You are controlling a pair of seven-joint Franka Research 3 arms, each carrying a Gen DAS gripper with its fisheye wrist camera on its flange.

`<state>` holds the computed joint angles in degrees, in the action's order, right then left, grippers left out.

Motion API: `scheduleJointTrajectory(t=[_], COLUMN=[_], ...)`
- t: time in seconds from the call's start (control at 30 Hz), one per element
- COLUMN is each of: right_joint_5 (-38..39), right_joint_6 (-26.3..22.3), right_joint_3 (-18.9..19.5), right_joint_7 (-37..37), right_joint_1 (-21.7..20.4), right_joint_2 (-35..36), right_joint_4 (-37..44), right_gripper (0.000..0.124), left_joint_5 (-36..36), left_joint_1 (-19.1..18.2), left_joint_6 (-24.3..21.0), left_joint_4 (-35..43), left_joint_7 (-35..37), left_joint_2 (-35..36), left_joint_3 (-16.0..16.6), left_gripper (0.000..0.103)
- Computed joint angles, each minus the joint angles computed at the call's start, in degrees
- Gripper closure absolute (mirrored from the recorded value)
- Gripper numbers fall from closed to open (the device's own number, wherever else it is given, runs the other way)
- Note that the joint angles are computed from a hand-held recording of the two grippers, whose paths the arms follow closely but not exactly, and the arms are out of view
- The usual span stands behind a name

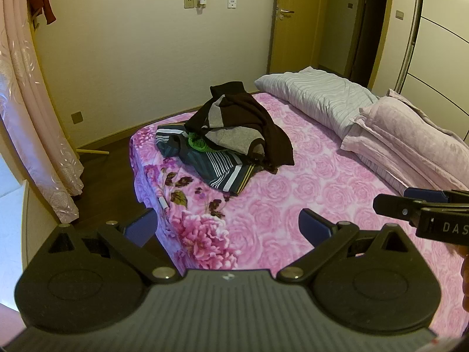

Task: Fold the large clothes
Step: 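Move both grippers toward the clothes pile on the bed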

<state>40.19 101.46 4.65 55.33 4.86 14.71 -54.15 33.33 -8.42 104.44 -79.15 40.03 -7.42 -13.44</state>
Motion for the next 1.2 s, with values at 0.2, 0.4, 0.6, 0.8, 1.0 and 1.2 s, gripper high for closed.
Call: scheduleJointTrajectory(t=[0.2, 0.4, 0.6, 0.8, 1.0, 1.2], right_joint_5=[0.44, 0.29, 0.34, 0.25, -0.08, -1.85], right_joint_6=[-0.95, -1.26, -1.62, -1.75, -2.38, -4.43], right_joint_3=[0.17, 0.45, 0.47, 0.58, 0.80, 1.43], right_joint_7=[-0.27, -0.26, -0.18, -0.17, 0.18, 2.25], right_joint_1=[-0.55, -0.74, -0.92, -1.08, -1.16, -1.15], right_joint_2=[1.31, 1.72, 2.00, 2.25, 3.48, 7.93], right_joint_4=[1.69, 2.27, 2.58, 2.90, 4.70, 11.14], right_gripper=[0.057, 0.057, 0.057, 0.057, 0.057, 0.057], left_joint_5=[1.00, 1.00, 0.82, 0.59, 0.53, -0.21], left_joint_1=[-0.56, -0.87, -0.89, -0.69, -0.58, -0.42], left_joint_6=[-1.01, -0.94, -1.00, -0.67, -0.77, -1.26], left_joint_4=[1.96, 1.69, 1.34, 0.88, 0.92, 2.26], left_joint_7=[-0.71, -0.97, -1.10, -0.98, -0.95, 0.12], left_joint_2=[1.61, 1.52, 1.45, 1.13, 1.46, 2.85], left_joint_3=[-0.31, 0.01, 0.16, 0.21, 0.20, 0.82], left_gripper=[0.002, 0.002, 0.002, 0.002, 0.002, 0.002])
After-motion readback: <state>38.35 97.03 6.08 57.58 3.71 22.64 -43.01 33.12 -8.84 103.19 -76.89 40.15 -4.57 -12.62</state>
